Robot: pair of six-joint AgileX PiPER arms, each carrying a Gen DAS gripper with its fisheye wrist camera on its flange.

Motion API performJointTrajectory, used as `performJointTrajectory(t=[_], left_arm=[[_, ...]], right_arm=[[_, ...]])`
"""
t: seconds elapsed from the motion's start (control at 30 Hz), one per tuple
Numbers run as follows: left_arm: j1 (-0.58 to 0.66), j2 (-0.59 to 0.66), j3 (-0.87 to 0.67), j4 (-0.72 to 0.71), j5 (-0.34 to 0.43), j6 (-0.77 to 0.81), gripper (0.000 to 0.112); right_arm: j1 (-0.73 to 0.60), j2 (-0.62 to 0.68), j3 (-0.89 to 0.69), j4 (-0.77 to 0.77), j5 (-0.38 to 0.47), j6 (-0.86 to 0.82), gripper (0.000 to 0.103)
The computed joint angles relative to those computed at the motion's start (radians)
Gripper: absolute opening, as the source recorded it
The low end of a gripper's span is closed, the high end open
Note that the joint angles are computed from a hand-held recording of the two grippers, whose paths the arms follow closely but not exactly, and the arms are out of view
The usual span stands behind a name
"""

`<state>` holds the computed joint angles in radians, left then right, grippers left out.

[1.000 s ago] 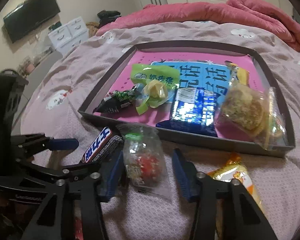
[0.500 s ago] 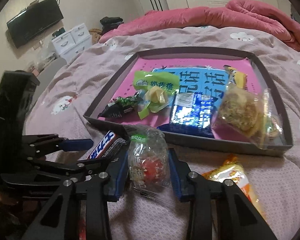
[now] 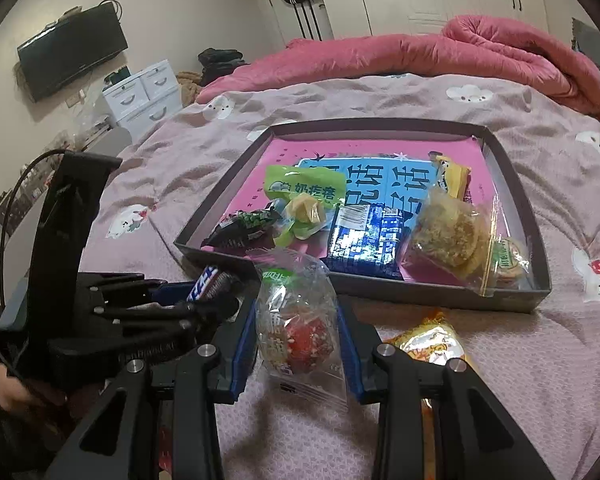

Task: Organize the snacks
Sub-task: 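Lift and carry the chocolate bar with left while right carries the candy bag toward the tray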

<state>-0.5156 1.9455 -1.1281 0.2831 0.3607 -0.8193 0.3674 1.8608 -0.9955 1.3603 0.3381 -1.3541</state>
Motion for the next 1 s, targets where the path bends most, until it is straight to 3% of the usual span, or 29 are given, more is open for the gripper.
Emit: performJointTrajectory(t=[0.43, 0.6, 1.0], left_arm=[[-0.022, -0.102, 0.090, 0.132, -0.007, -0.148, 0.029], [-0.053, -0.131, 0.080, 0.207, 0.047, -0.206, 0.029], [-0.076, -0.189, 0.072, 0.236, 0.102, -0.245, 0.029]], right_arm=[[0.001, -0.029, 0.033, 0.079, -0.002, -0.091, 0.038], [-0.008, -0.040, 0.042, 0.123, 0.009, -0.133, 0.038], [-0.032, -0.065, 0.057, 0.202, 0.028, -0.196, 0.038]])
